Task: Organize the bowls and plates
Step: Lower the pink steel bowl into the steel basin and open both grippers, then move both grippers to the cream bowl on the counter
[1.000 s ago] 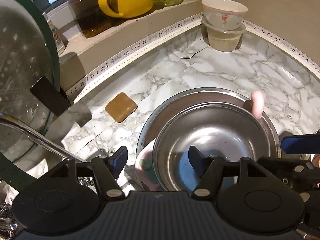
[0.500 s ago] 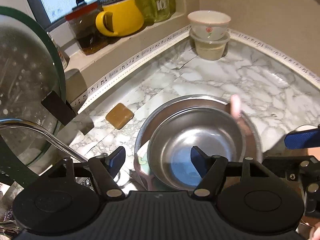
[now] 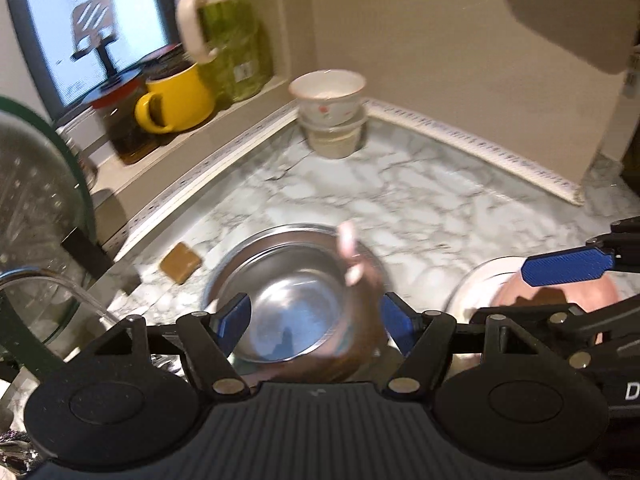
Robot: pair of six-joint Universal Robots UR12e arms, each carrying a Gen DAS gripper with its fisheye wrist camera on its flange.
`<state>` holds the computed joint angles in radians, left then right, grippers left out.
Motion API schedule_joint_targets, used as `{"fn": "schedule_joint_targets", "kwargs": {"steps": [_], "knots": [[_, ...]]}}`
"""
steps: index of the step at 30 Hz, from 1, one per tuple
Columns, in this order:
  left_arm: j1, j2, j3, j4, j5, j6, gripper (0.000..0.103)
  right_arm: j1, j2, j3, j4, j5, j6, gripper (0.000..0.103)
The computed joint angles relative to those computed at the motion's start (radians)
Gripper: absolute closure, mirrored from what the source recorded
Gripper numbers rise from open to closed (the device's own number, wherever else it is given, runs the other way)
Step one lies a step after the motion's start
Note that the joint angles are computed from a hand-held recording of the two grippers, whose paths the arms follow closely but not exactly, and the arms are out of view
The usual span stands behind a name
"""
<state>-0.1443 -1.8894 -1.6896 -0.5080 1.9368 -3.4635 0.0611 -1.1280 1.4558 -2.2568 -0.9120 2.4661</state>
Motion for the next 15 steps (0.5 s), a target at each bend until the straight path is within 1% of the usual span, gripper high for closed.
{"fn": "schedule_joint_targets", "kwargs": {"steps": [4, 8, 13, 15], "knots": [[-0.020, -0.006, 0.017, 0.019, -0.018, 0.017, 0.032, -0.034, -0.014, 0.020, -0.016, 0.027, 0.022, 0.045], [-0.042, -0.019, 0.039, 0.039, -0.046, 0.028, 0.032, -0.071, -0.029, 0.046, -0.055, 0.055, 0.028, 0.040], [-0.075, -0.051, 0.076, 0.065, -0.073, 0.054, 0.031, -0.117, -0.039, 0.071, -0.104, 0.074, 0.061, 0.038], [-0.090, -0.067, 0.097, 0.065, -0.082, 0.063, 0.031, -0.137, -0.044, 0.084, -0.127, 0.079, 0.068, 0.035]]}}
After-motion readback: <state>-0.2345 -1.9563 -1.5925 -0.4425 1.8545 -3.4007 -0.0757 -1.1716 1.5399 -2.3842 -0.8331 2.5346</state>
